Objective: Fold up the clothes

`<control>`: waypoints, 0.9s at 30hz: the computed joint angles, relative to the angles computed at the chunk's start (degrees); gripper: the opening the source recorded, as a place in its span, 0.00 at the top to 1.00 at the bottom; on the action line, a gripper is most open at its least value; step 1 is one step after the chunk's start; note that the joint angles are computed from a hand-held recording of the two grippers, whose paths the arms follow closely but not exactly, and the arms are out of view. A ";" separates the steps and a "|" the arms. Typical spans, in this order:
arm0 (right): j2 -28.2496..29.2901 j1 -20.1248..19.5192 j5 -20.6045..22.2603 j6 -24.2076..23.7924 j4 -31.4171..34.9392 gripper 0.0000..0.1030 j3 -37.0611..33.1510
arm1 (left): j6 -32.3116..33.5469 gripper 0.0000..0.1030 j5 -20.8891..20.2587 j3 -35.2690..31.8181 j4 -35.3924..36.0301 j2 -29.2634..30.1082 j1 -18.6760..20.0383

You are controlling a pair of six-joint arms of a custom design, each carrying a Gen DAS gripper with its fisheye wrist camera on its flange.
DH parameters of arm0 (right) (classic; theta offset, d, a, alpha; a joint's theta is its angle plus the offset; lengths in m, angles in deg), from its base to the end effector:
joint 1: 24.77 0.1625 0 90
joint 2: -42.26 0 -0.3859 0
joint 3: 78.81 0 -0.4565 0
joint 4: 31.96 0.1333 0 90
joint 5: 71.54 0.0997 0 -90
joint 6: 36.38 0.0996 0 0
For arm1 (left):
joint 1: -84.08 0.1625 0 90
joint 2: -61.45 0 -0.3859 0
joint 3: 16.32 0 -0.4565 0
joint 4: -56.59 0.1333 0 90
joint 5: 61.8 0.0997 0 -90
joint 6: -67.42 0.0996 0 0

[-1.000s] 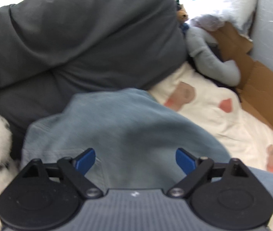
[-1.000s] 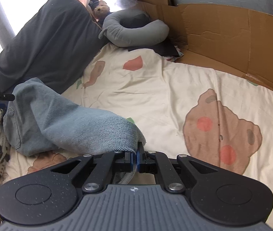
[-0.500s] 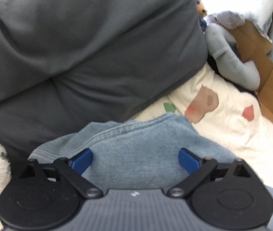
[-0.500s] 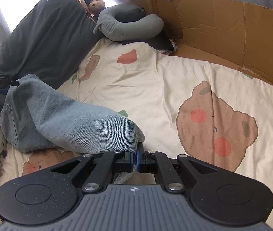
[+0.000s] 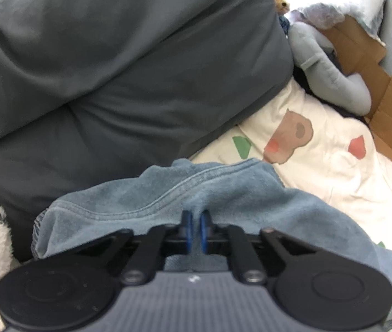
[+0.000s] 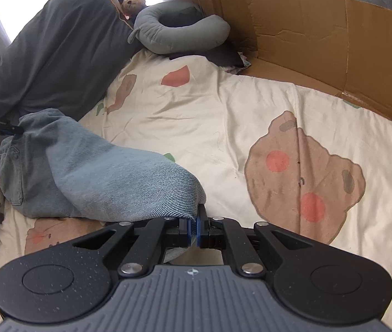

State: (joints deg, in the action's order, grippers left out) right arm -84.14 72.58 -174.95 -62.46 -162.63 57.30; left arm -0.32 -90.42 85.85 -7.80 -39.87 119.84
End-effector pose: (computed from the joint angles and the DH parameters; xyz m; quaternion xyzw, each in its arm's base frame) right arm 0.1549 -0.3393 0.3643 0.2454 -0.9257 0.2432 0.1542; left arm -0.2351 -0.4413 0.4470 0.0176 0.8450 -0.3391 0.4131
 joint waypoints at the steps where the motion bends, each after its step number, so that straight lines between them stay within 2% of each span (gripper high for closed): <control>1: 0.27 0.02 -0.31 -0.27 -0.52 0.99 -0.17 | -0.42 0.97 0.05 0.08 0.05 -0.30 -0.39; 8: 5.05 0.31 -2.06 -3.37 -5.74 0.99 -4.40 | -2.11 0.99 0.59 0.46 -0.45 -2.38 -3.74; 16: 12.01 3.05 -3.17 -7.14 -10.28 0.99 -11.96 | -2.61 0.99 0.18 -1.02 -1.55 -2.23 -6.85; 21: 11.42 4.61 -4.41 -6.44 -8.51 0.99 -14.70 | -3.71 0.99 -0.08 -2.09 -1.44 -2.11 -8.77; 27: 6.99 6.78 -7.32 -4.05 -1.82 0.99 -16.39 | -3.95 0.99 -0.89 -2.97 -1.73 -2.22 -10.80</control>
